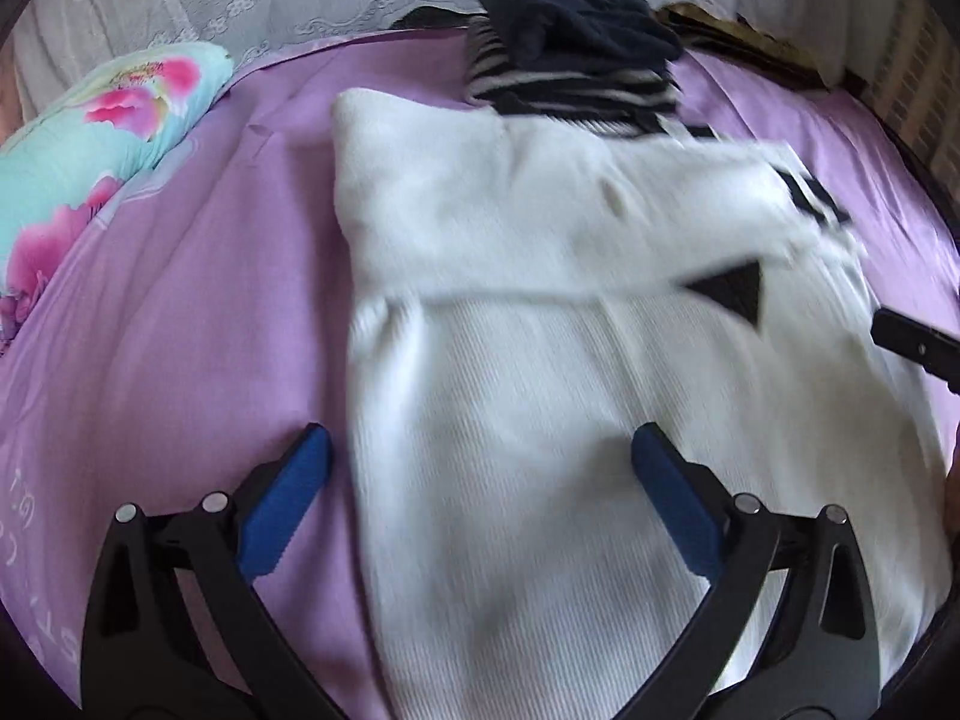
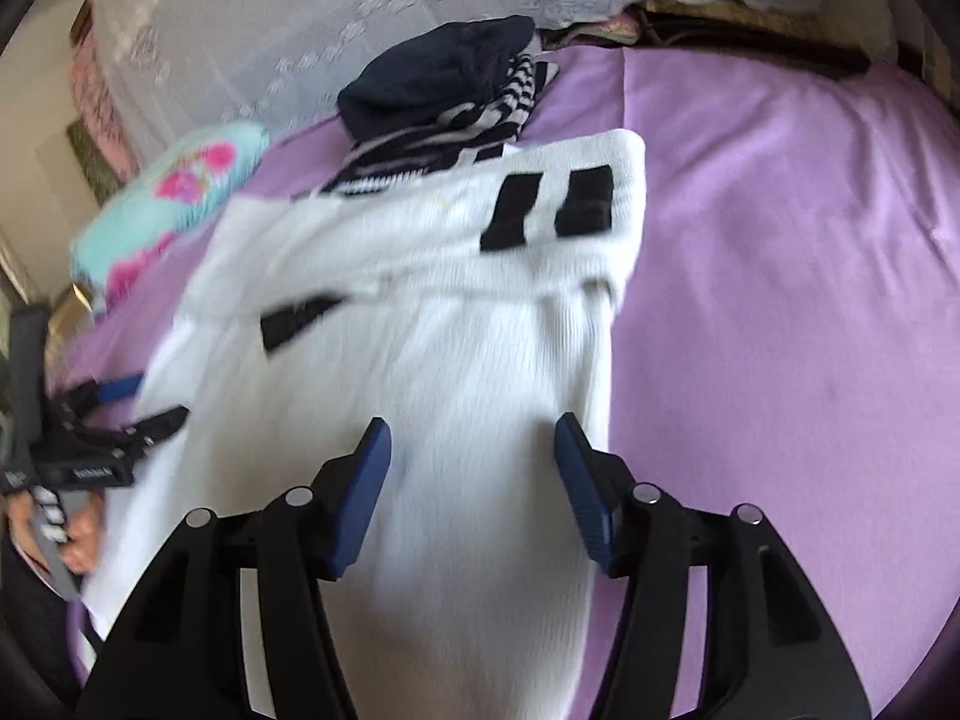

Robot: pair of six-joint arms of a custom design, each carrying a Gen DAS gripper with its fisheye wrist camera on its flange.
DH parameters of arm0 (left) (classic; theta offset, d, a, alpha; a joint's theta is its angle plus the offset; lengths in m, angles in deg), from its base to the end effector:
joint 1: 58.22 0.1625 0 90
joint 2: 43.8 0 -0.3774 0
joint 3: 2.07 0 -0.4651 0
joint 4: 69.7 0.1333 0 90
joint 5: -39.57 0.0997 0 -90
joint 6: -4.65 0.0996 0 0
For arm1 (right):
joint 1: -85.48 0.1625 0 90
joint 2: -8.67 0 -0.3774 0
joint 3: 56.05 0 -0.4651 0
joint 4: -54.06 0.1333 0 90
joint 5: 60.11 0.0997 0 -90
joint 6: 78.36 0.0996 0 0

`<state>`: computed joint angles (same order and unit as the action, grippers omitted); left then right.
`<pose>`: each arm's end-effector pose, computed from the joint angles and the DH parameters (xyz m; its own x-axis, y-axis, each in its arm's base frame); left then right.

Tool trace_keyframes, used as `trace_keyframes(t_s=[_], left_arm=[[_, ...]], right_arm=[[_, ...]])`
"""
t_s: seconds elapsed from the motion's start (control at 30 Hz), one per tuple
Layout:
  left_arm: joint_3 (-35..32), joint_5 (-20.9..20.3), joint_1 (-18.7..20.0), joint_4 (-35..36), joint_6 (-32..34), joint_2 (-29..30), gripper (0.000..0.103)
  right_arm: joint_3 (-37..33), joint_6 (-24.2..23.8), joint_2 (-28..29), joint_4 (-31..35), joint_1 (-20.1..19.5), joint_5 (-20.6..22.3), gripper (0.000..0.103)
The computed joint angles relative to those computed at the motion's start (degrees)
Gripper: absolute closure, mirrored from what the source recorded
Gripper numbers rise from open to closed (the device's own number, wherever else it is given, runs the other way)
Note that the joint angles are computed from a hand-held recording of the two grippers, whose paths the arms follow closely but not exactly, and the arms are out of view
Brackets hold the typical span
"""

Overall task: Fold small clothes
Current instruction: 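Move both open grippers to the striped hem of the sweater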

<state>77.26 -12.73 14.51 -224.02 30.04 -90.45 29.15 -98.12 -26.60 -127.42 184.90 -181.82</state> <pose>-0.0451 -0.7994 0.1710 -0.6602 0.2840 -0.6953 0.5931 0.7651 -0.2507 0.2007 -0.7151 0.0272 -0.8021 -0.0570 0.5944 -0.4183 0.7640 -0.4912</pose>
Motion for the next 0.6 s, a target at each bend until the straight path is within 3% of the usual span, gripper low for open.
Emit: trace_keyframes(t_s=[0.17,0.27,0.5,0.6], left_arm=[[12.5,2.3,-1.3,-5.8,3.6,-7.2,0.002],[19.6,0.1,-1.2,-5.8,2.7,-13.5,0.002],[30.4,-13.6,1.5,0.4,-2.6,-27.1,0.002],[32.2,-18.3,2.0,5.8,-2.1,-30.1,0.002]], right_arm=[[8.0,-11.2,-1.3,-6.8,3.6,-8.3,0.038],[14.2,-10.5,-5.0,-7.6,3.9,-8.9,0.034],[30.9,2.7,-19.5,-6.8,0.0,7.2,0.034],[34.5,4.5,-22.2,-5.3,-0.9,12.7,0.034]])
